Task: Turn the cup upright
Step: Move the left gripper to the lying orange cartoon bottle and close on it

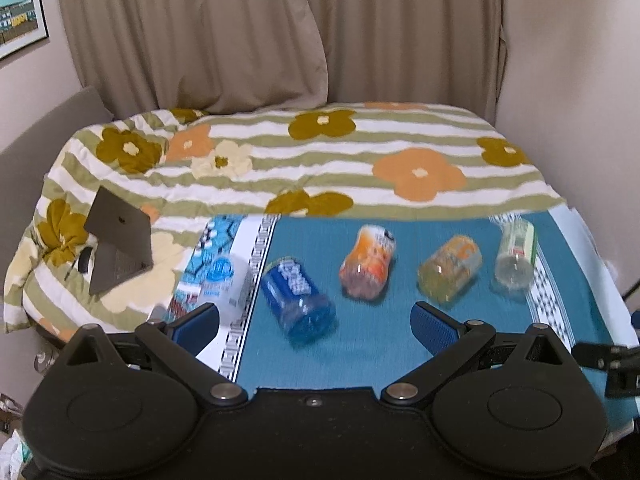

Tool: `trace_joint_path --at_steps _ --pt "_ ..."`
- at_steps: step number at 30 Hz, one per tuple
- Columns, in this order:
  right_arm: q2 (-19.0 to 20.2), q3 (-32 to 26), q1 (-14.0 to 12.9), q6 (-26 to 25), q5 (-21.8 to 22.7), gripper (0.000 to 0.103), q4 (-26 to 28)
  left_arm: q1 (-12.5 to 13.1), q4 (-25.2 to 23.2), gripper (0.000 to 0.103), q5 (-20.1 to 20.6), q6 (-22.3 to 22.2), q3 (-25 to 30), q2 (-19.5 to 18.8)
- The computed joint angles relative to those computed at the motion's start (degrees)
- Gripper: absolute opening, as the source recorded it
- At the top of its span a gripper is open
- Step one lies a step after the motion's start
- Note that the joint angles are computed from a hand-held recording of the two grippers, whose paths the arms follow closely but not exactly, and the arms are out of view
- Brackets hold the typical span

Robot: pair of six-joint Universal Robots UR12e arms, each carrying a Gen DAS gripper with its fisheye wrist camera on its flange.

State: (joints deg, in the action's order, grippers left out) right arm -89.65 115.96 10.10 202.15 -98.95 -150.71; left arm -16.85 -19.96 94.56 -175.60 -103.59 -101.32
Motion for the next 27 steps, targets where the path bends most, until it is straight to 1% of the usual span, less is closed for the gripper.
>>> trace_joint_path --at_steps 2,5,9,12,14,16,20,24,27 --pt "0.51 0.00 -1.09 -1.03 1.32 0.103 -0.93 -0.22 -0.89 0.103 -0.06 0.07 1.65 -1.28" --pt "1.62 -0.79 -2.09 -1.67 1.47 0.103 -0.65 -0.18 -2.84 0.103 -1.43 0.69 4.31 -3.26" --pt "3.16 -1.83 -2.96 -1.62 1.15 0.103 -0.38 -0.42 -4.65 0.103 -1.18 4.68 7.98 -6.56" --pt "4.52 -2.89 -3.12 -0.75 -0.09 0.103 0.75 -0.13 -8.70 0.103 -3.05 6.84 11.43 -9.37" --pt "5.40 -3.72 -3.16 0.70 -0.88 0.103 1.79 0.19 -11.51 0.103 -4.96 8.10 13.69 -11.18" --pt "6.10 -4.22 -3.24 2.33 -0.77 0.103 2.35 0.42 -13.53 0.103 -6.27 9.51 15.56 -12.74" --pt "7.55 -5.36 -3.56 5.62 1.17 0.103 3.82 0.80 -18.21 0.103 -9.00 12.51 19.40 -15.74" --pt "9.13 -6.98 -2.81 8.29 -0.44 0.103 5.97 1.10 -22.92 0.103 -11.42 15.74 22.84 -18.36" --pt "10.00 -7.98 -2.92 11.99 -0.39 0.103 8.52 1.31 -26.21 0.103 -13.28 17.03 25.15 -20.10"
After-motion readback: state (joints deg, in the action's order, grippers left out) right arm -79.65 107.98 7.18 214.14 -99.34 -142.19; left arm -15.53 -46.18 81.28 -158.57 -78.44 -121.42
